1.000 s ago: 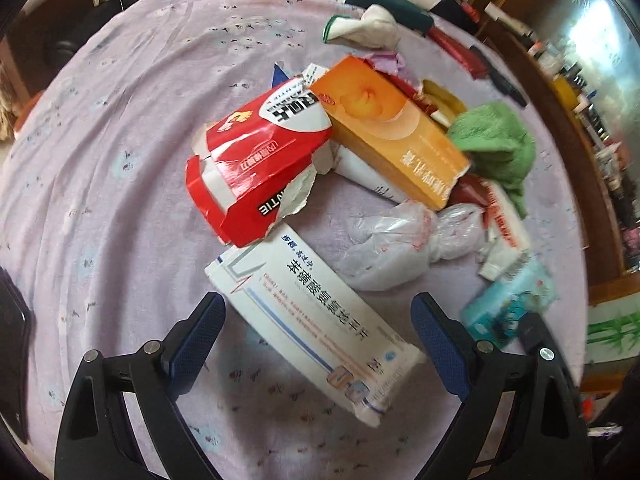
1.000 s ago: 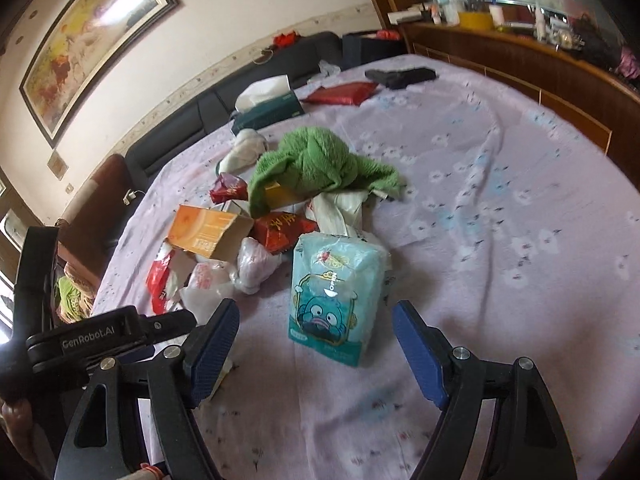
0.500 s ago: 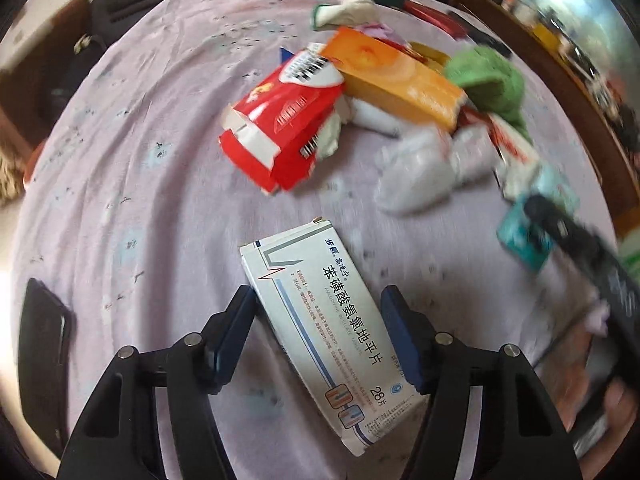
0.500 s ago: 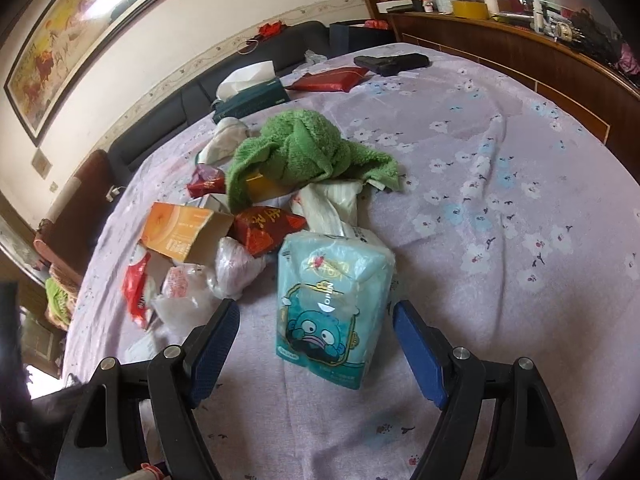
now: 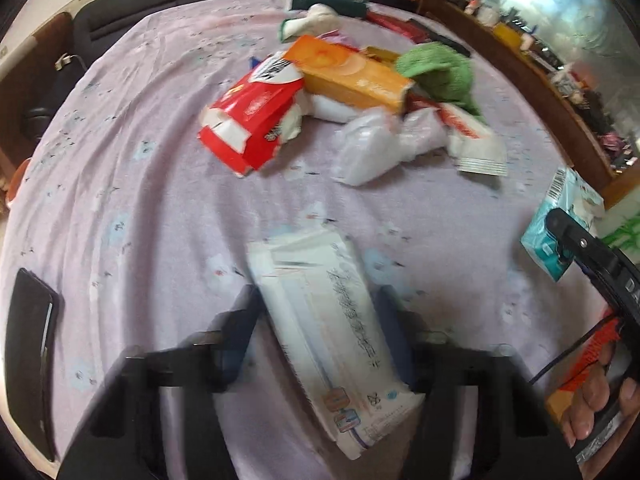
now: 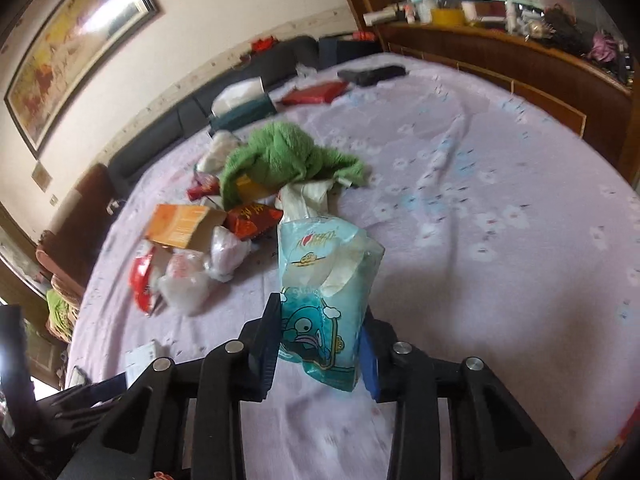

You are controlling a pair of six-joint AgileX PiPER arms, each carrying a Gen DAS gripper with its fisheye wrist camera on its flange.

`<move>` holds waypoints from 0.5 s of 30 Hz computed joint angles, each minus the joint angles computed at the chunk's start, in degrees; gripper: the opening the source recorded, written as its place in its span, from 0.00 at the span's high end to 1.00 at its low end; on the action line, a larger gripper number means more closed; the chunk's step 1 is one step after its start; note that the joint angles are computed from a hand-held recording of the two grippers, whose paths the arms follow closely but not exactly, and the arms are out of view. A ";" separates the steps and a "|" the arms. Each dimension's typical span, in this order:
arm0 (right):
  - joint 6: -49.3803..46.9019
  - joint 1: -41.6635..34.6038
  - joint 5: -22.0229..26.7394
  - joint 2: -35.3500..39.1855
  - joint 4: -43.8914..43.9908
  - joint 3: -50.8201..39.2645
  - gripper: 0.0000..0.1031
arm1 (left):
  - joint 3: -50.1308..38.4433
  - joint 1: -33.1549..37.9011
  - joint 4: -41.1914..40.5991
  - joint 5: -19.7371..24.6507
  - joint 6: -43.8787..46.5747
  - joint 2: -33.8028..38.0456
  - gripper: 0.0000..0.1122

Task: Collect trash
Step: 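Grasp the blue cartoon tissue pack with the right tool while the left tool grasps the white medicine box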

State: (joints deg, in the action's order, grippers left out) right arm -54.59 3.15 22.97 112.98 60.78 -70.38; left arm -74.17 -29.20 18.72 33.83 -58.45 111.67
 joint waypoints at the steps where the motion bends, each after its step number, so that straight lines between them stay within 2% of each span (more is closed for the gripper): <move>1: -3.47 -1.17 0.74 -1.93 3.26 2.19 0.65 | 0.52 -0.09 -1.43 -0.90 1.03 -0.65 0.84; 3: -8.83 -3.10 2.05 -5.50 7.87 5.90 0.65 | 2.14 -0.79 -2.36 -3.48 1.35 -2.29 0.84; 6: -15.28 -5.83 3.30 -11.16 12.81 11.35 0.65 | 0.67 -1.85 -1.30 -0.99 0.15 -1.55 0.84; 7: -16.44 -6.90 3.97 -13.12 13.53 13.00 0.65 | 1.06 -1.16 -3.63 -1.80 2.09 -1.64 0.80; 8: -17.15 -7.52 4.23 -14.29 14.03 13.95 0.65 | 1.11 -0.81 -5.70 -1.53 3.27 -1.58 0.61; 10: -20.45 -8.58 4.44 -17.03 16.63 16.49 0.64 | 2.23 -0.35 -6.15 -2.62 3.02 -2.07 0.34; 11: -21.16 -8.83 4.53 -17.81 17.08 17.25 0.64 | 3.52 -0.75 -4.62 -4.17 0.87 -2.86 0.33; 12: -21.66 -9.12 4.88 -18.45 17.51 17.92 0.64 | 3.33 -1.29 -3.18 -3.79 -0.63 -2.84 0.33; 15: -24.11 -9.69 5.79 -19.55 19.17 19.76 0.64 | -0.75 -2.74 -3.21 0.69 0.49 -0.06 0.33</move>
State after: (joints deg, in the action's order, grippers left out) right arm -78.71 -6.54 28.76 93.43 79.95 -50.63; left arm -74.92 -31.94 15.52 34.52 -57.96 111.62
